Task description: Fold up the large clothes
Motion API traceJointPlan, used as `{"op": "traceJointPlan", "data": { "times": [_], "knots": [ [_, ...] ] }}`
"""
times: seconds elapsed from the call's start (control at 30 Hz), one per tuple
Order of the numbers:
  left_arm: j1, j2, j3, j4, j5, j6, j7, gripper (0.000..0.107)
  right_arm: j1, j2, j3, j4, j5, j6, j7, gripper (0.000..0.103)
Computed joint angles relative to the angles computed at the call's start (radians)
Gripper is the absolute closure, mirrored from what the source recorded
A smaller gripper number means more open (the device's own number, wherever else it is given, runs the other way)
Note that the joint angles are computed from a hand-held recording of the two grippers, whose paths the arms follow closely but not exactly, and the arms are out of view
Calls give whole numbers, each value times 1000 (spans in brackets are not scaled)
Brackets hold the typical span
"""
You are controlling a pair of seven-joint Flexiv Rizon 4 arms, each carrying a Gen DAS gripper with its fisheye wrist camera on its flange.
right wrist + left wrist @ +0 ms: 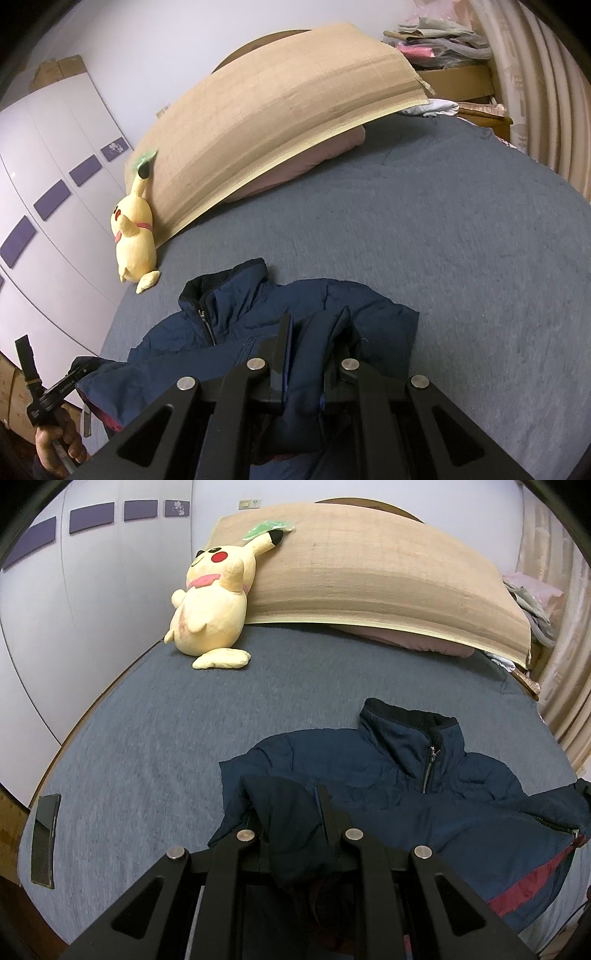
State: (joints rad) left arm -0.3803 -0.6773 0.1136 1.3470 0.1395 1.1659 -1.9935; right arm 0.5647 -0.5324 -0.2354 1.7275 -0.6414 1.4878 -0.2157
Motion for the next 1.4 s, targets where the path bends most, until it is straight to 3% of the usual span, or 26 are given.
{"op": "traceJointPlan", "data": {
  "times": [0.67, 1.1, 1.4],
  "knots": [
    [15, -63, -12, -114, -25, -46, 34, 90, -76, -53, 91, -105, 76, -54, -97, 92],
    [27, -159, -17, -276, -43, -144, 60, 90, -138, -144, 169, -250, 204, -104, -215, 92],
    [40, -260, -28, -445, -55, -251, 93, 90, -193, -235, 246, -396, 302, -199, -328, 92]
  ]
}}
